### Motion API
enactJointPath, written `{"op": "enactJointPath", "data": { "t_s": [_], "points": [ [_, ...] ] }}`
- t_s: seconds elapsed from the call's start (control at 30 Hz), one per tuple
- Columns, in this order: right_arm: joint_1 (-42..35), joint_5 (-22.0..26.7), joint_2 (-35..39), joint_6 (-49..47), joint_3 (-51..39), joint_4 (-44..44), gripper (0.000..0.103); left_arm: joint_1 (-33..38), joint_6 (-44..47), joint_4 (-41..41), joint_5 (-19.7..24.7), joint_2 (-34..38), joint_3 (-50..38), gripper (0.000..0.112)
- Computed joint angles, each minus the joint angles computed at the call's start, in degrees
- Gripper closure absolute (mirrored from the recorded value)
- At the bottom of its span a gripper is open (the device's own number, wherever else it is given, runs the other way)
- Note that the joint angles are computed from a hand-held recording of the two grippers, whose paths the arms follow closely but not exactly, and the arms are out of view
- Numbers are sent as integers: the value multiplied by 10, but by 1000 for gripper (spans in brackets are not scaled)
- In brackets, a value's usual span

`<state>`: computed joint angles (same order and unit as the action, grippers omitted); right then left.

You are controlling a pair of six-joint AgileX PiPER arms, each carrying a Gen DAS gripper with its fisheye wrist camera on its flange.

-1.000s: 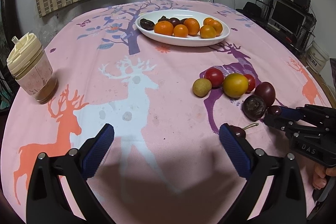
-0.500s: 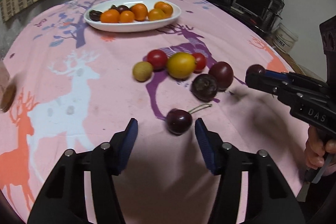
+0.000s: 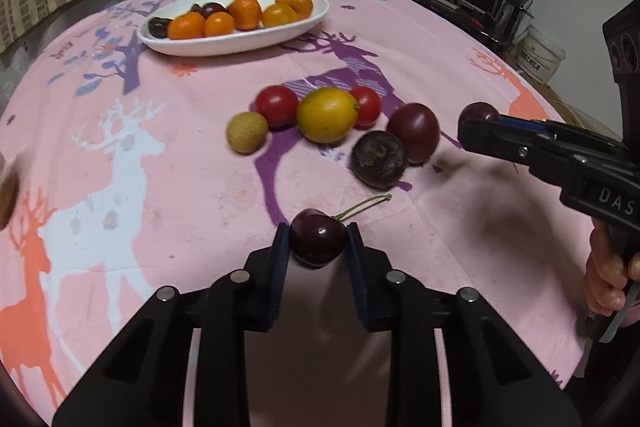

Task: Organize fruits
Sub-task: 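Grasp a red cherry with the left tool while the right tool grasps another cherry, then lower both held cherries onto the white plate and open both tools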

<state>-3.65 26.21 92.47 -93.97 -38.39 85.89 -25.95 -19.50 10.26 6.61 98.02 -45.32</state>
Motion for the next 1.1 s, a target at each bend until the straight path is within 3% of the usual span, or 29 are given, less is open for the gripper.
{"op": "enactJointPath", "data": {
  "t_s": [0.07,0.17,0.23,0.37,0.47,0.53,0.67,0.8,0.83,0.9,0.93,1.0,1.1],
  "points": [
    [-1,9,6,23,-16,-25,74,8,29,-12,4,-14,-5,84],
    [4,15,14,62,-56,-68,74,38,184,-139,19,-38,-33,84],
    [7,21,22,71,-87,-72,74,61,223,-163,28,-41,-66,84],
    [18,24,77,72,-187,-40,74,116,303,-246,57,7,-188,84],
    [46,-11,147,87,-288,-35,74,137,199,-143,78,89,-314,84],
    [69,-41,195,157,-358,-103,74,143,153,-95,115,154,-413,84],
    [90,-17,296,363,-514,-300,74,160,159,-120,237,301,-639,84],
    [100,13,351,459,-608,-404,74,161,102,-65,336,406,-804,84],
    [102,18,358,470,-621,-422,69,162,92,-57,351,419,-828,81],
    [106,13,360,481,-622,-437,61,157,47,-11,344,414,-815,34],
    [103,12,355,470,-613,-423,60,153,13,23,319,392,-774,27],
    [97,22,342,445,-595,-396,60,146,-43,84,264,333,-674,24],
    [84,6,299,369,-521,-337,53,142,-62,114,236,257,-559,19]
  ]
}}
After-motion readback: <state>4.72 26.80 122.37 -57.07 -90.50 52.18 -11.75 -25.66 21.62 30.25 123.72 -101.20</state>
